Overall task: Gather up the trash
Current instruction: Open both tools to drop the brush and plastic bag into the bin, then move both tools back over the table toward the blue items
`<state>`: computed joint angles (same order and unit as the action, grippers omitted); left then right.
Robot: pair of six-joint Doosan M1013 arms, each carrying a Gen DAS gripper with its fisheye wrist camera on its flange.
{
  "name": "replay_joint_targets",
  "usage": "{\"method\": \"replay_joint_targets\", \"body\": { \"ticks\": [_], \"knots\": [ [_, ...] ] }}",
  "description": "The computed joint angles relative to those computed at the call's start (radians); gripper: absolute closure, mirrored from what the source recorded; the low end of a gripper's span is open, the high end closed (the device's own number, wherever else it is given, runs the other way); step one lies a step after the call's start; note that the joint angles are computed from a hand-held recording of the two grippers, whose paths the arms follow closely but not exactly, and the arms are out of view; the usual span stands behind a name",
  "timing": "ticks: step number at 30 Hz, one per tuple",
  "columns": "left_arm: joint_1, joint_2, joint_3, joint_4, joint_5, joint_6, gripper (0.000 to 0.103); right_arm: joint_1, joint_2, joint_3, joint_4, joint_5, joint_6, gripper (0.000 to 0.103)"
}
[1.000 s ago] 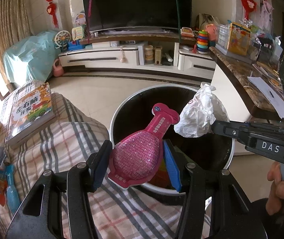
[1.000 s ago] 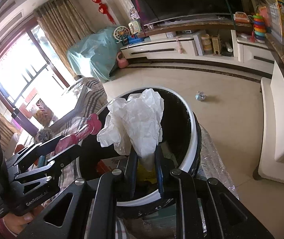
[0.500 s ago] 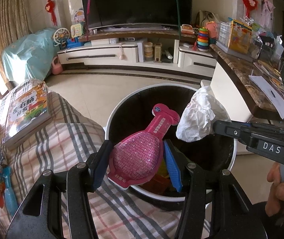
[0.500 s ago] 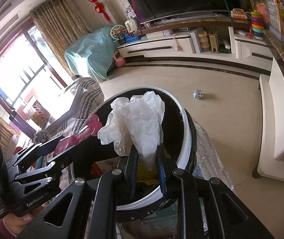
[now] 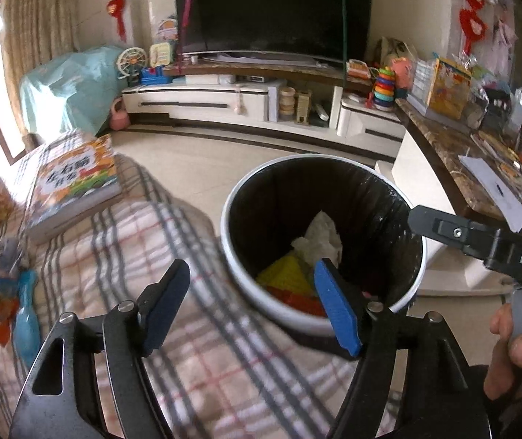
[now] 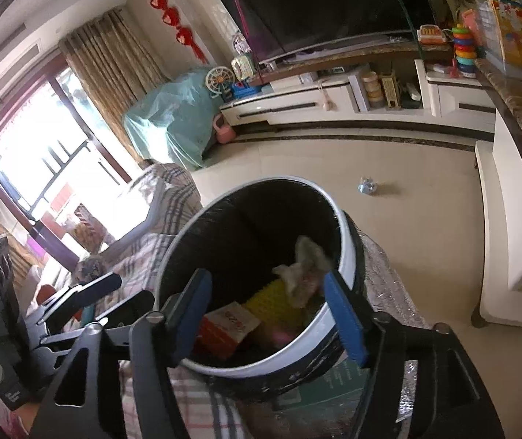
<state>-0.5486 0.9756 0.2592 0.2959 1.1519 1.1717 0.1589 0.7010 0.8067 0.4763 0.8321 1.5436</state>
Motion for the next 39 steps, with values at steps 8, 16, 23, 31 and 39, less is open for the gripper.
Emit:
{"method": "replay_joint_targets", "body": {
  "ticks": [8, 16, 23, 31, 39],
  "knots": [
    [0.010, -0.219, 0.423, 0.074, -0.189, -0.201, 0.028, 0.027, -0.040, 0.063, 0.059, -0.041, -0.065, 0.021],
    [0.025, -0.331, 0.631, 0.122, -0.231, -0.344, 0.028, 0.067, -0.050, 0.091, 0.112, -0.020, -0.130, 0.018],
    [0.038, -0.413, 0.780, 0.186, -0.247, -0.474, 0.028, 0.098, -0.048, 0.098, 0.144, 0.013, -0.167, 0.017],
    [0.058, -0.481, 0.905, 0.228, -0.254, -0.609, 0.028, 0.138, -0.036, 0.086, 0.148, 0.046, -0.182, 0.017],
    [0.068, -0.533, 0.985, 0.318, -0.242, -0.707, 0.028, 0.173, -0.009, 0.045, 0.142, 0.076, -0.196, 0.017]
  ]
}}
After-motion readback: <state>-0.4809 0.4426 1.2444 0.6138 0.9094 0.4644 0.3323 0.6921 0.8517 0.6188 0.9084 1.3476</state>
